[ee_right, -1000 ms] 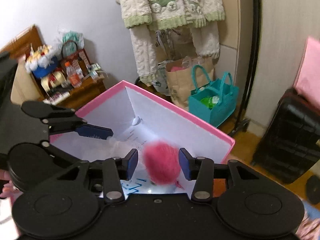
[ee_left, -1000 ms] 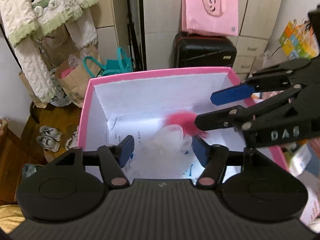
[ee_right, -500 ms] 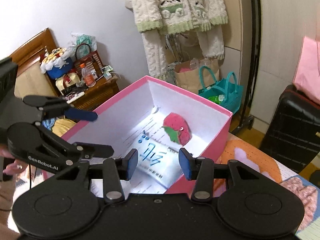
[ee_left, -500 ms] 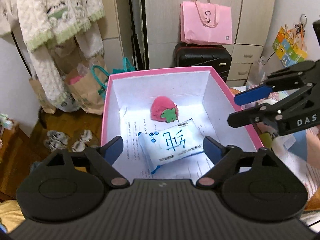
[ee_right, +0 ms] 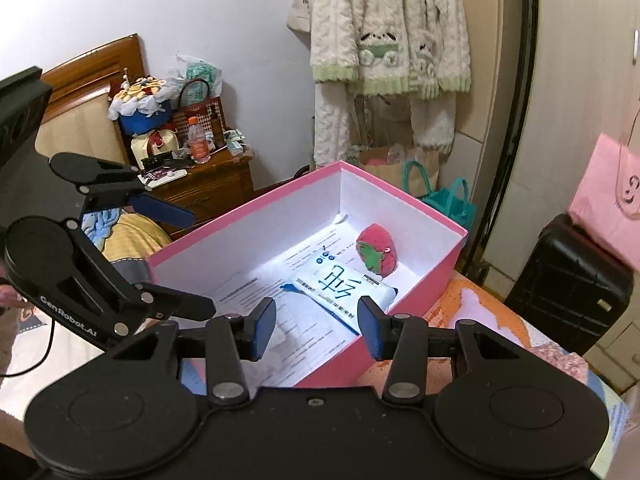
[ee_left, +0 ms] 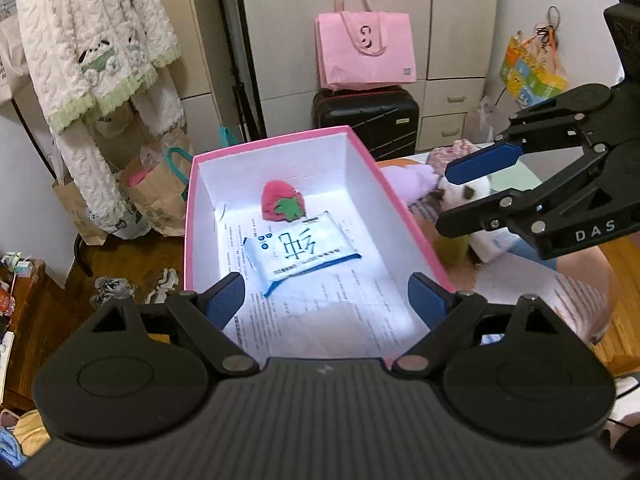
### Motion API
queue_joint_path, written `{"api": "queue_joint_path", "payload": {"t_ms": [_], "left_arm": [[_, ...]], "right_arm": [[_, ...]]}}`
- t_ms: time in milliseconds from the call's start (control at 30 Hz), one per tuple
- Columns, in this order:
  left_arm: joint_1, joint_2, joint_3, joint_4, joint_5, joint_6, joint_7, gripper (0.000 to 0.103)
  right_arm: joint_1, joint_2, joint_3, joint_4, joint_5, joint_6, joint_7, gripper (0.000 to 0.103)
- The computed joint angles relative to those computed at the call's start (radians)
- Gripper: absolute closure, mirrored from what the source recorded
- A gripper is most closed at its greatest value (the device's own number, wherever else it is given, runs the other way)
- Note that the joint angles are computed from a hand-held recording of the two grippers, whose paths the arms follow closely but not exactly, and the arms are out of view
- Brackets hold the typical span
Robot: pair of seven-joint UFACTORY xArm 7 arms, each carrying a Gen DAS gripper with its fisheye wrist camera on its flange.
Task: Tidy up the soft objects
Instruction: 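Move both grippers away from the box back over the bed, then grasp the green egg sponge with the left gripper while the right grasps the white soap packet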
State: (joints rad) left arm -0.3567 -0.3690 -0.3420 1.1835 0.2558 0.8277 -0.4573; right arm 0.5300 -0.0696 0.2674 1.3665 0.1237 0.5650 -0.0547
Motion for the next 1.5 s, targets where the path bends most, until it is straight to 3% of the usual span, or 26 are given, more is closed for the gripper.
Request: {"api": "queue_joint_path", "payload": {"t_ms": [467,933,1233,1500], "left_arm": [[-0.061,-0.040,-0.045,0.011,-0.062,0.052,0.012,0.011],[-0.145,0.093,-0.064,0.044,-0.071,-0.061,0.027,0.010],[-0.170,0.222,-0.082,0.080,0.103,-0.198,-0.129,0.011],[-0.235,0.365,-0.049,0.153,0.386,-0.208,-0.371,0.013]], "right_arm": [[0.015,-0.252,-0.003,-0.225,0.006,-0.037,-0.004,0.046],[0.021,-0.553,-0.051,-0.583,0.050,-0.149,0.018,0.034],[-0.002,-0.613,-0.092,-0.740,0.044,-0.222,0.057,0.032],[-0.032,-0.516,-0.095,-0.840,0.016,-0.438,0.103,0.025]]}}
